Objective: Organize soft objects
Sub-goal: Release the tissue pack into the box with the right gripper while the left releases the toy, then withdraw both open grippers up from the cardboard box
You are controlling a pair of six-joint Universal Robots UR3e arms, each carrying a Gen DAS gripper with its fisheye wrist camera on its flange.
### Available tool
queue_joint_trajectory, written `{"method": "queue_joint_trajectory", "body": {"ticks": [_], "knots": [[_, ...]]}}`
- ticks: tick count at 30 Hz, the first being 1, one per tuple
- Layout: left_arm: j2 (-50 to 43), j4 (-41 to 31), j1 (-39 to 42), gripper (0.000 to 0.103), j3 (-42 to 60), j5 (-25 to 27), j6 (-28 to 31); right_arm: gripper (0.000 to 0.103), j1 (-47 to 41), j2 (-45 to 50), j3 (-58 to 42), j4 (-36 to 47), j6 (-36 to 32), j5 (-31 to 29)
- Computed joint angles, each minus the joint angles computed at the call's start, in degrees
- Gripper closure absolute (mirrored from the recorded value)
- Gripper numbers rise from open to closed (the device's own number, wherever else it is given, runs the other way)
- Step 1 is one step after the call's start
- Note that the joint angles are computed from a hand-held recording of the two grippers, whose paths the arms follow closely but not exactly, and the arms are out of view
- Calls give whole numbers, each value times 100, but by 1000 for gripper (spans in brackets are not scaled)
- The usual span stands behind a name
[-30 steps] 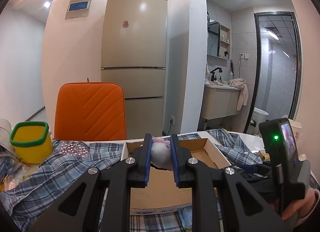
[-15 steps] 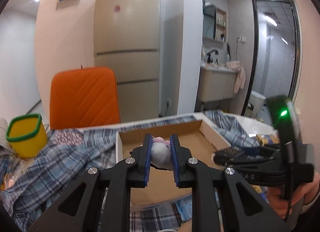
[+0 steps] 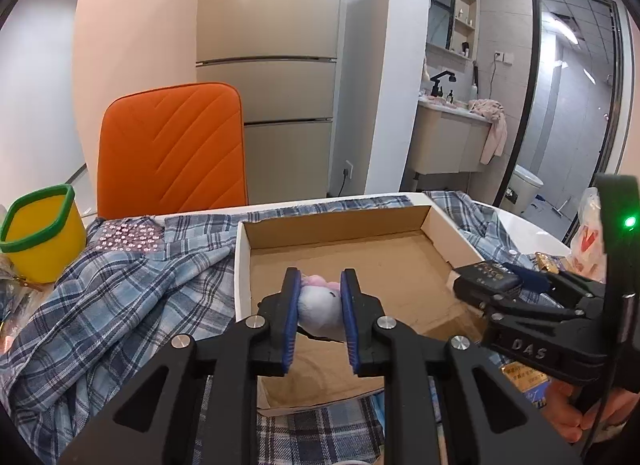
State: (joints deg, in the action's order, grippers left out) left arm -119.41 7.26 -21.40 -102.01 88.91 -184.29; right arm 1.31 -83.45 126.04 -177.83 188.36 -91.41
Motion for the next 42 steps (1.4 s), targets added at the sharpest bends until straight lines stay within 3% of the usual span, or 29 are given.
{"method": "queue_joint_trajectory", "body": {"ticks": [1,3,4,5,10,15,17,24,27,30,33,35,38,40,42], "knots": [[14,-30,33,79,-3,-53,-10,25,-23,-23,34,-45,-11,37],[24,-59,49,66,7,-71,-71,20,-35,-74,52,-57,-32,43],[28,-37,51,44,-7,-30,-105,19,-21,-92,70,-100,-29,10],[31,41,50,31,-40,3,-154,19,-3,-113,89,-145,-33,-30],[139,481,49,31,-298,80,-144,19,126,-150,99,-284,-105,-246],[429,646,-151,31,-472,296,232,19,381,-381,113,-365,-211,-726],[603,831,-290,31,-569,713,362,19,497,-650,96,-235,-129,-1003],[1896,1388,-359,31,-1514,962,77,18,1073,-1855,125,85,-194,-1834],[2324,1567,-457,31,-1897,1051,125,18,1202,-2487,213,479,-80,-1831],[2815,1500,-551,26,-2309,1071,51,18,1551,-2847,294,641,29,-2136],[2965,2133,-811,18,-2795,1357,7,18,2046,-3084,470,571,145,-2630],[2978,2369,-945,0,-2984,1479,26,17,2300,-3248,639,541,238,-2838],[2979,2554,-1026,0,-3230,1468,14,9,2720,-3292,917,438,411,-3146],[2688,2958,-1214,0,-3308,1828,69,0,2873,-3272,1110,302,576,-3347],[2402,3274,-1274,0,-3352,1978,49,0,2984,-3142,1444,-263,779,-3613]]}}
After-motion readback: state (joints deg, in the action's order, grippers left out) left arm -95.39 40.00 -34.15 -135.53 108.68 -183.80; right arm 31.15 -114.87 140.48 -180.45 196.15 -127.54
